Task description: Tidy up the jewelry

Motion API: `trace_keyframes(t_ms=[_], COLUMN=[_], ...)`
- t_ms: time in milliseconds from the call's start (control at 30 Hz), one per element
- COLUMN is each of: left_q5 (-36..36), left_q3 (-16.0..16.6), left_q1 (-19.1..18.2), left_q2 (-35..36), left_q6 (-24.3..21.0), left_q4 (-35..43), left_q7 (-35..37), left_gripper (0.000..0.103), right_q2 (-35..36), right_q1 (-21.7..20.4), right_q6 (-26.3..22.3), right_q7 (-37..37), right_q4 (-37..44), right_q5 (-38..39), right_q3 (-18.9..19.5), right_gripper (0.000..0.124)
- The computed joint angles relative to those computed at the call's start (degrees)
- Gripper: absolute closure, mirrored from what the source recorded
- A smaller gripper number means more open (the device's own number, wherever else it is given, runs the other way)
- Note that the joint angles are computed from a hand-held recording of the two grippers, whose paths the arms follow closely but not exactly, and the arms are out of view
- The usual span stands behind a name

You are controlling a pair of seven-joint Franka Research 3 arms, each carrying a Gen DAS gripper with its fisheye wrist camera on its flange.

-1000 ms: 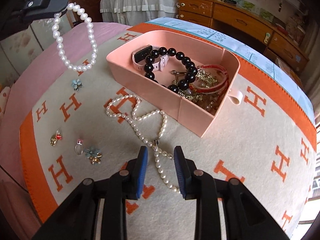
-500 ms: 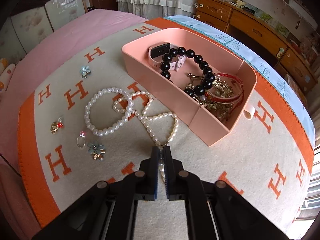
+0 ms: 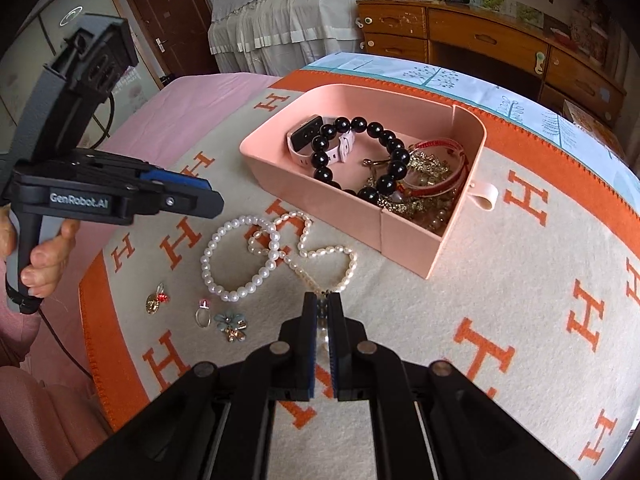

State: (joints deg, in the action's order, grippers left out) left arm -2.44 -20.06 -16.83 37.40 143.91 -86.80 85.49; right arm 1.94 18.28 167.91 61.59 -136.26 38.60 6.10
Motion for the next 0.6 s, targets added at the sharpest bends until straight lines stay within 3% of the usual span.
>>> trace_keyframes(t_ms=[200,233,400,600], left_q5=[3.3,3.4,3.0,3.4], left_q3=[-0.1,-0.5,-1.6,-1.6], left_q1=[-0.6,-0.2,0.8,0.6], left_q2=[3.5,3.2,3.9,3.5], left_q6=[-1.3,0.9,0.5,-2.4], left_q4=[2.9,1.8,2.4,2.9], left_q7=[7.7,9.4,16.0,23.1], left_gripper=[0.07,0.07,0.07,0.071], right_q2=[0.7,0.8,0.7,1.6], right_q1=[-0.3,-0.4,-0.7,-1.0], right_q6=[0.1,0.0,-0.7,-0.9], right_q7=[-2.8,-3.0,-4.7,-3.9], right_q4=[0.2,0.3,0.1,0.3], right_q5=[4.2,4.8,7.7,8.0], right_q3=[0.2,0.2,0.2,0.1], right_gripper=[0.119,0.119,0.119,0.119])
